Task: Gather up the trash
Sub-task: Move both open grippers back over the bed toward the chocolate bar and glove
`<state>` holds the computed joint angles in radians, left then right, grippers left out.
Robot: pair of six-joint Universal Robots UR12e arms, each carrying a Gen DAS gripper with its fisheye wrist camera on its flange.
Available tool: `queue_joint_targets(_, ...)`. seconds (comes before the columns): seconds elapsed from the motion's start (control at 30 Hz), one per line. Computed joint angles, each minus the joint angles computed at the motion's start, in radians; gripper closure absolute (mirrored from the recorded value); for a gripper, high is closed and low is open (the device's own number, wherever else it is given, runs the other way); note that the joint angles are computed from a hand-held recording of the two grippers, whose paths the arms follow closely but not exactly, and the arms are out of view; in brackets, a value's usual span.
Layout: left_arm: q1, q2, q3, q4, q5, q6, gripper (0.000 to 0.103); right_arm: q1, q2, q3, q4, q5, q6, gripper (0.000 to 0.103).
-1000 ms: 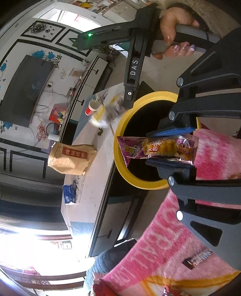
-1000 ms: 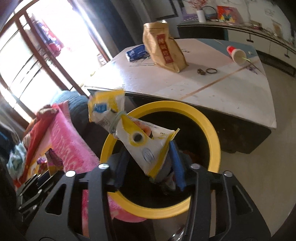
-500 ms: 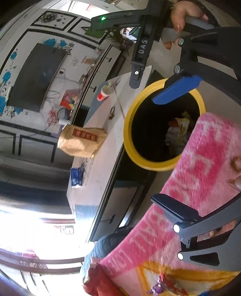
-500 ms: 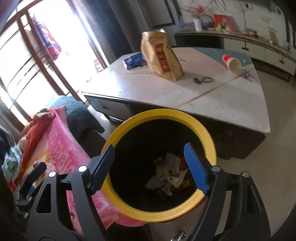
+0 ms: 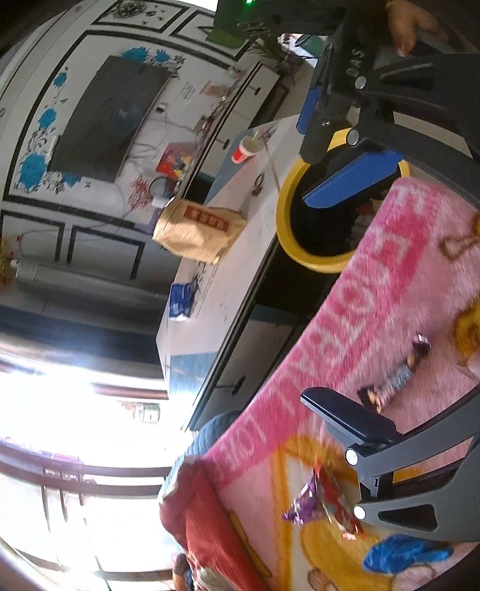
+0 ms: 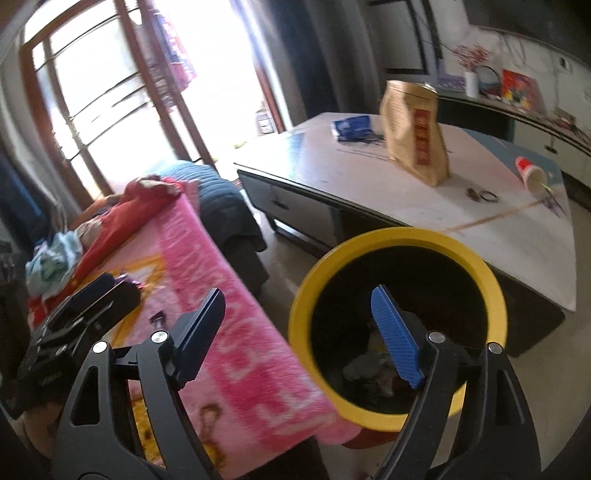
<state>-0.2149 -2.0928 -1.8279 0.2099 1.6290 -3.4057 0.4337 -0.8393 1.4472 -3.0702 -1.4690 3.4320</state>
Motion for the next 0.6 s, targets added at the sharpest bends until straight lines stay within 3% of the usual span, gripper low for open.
queue_joint_targets(0.6,0.064,0.052,-0.093,0.055,0.082,-0.074,0.008,0.062,0.023,-0.057,0.042,0.056,-0.134,0.03)
